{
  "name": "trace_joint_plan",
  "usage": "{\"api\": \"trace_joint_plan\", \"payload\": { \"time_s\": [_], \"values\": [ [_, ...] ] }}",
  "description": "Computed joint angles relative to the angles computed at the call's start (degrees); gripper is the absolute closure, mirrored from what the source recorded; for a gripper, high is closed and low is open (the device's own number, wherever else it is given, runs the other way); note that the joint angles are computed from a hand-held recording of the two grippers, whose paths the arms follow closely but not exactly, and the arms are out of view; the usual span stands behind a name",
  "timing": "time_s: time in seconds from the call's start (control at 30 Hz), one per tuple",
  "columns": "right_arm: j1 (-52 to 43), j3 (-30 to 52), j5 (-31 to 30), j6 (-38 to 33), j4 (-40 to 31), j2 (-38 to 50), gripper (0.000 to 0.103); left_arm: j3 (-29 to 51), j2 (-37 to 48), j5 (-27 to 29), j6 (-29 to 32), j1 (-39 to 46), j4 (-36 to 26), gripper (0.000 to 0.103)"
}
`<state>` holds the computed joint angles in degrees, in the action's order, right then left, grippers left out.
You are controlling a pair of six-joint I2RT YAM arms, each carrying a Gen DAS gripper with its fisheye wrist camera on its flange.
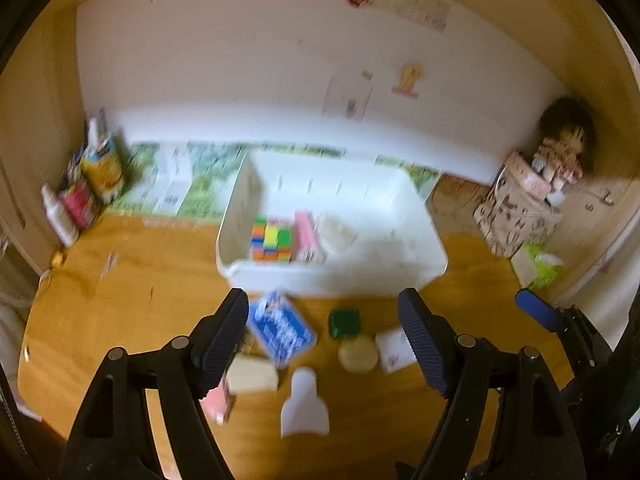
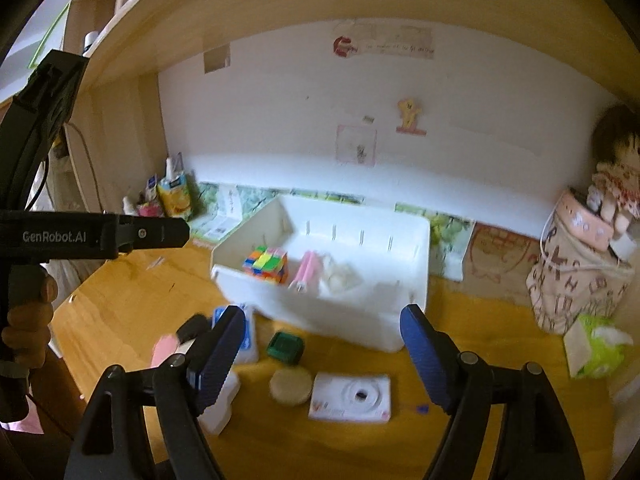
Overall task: Organize rigid objects
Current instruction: 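Withdraw both open grippers from the basket back over the desk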
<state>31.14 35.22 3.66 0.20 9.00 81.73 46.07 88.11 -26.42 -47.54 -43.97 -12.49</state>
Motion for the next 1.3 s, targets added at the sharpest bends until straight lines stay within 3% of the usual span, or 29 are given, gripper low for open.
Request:
{"api": "trace_joint_plan", "payload": {
  "time_s": [0.4, 0.67, 0.93, 1.3],
  "values": [
    [5.79, -7.96, -1.55, 6.66, -2.61, -4.49, 0.023, -6.25, -1.51, 2.71, -16.61, -5.12, -9.89, 0.017],
    [7.16, -7.06, -3.83, 10.09, -3.52, -1.59, 0.023, -9.66, -2.45, 5.09, -19.32, -4.31, -12.73, 0.017],
    [9.34, -4.88, -3.98, 12.39, -2.39, 4.63, 0.023, -13.49, -3.43, 9.53, -15.31, 0.37, -11.30, 0.017],
    [15.68, -1.70, 0.51, 21.27, -2.22, 13.67, 0.023, -14.98, 0.06, 18.67, 1.69, 12.99, -7.97, 0.017]
  ]
}}
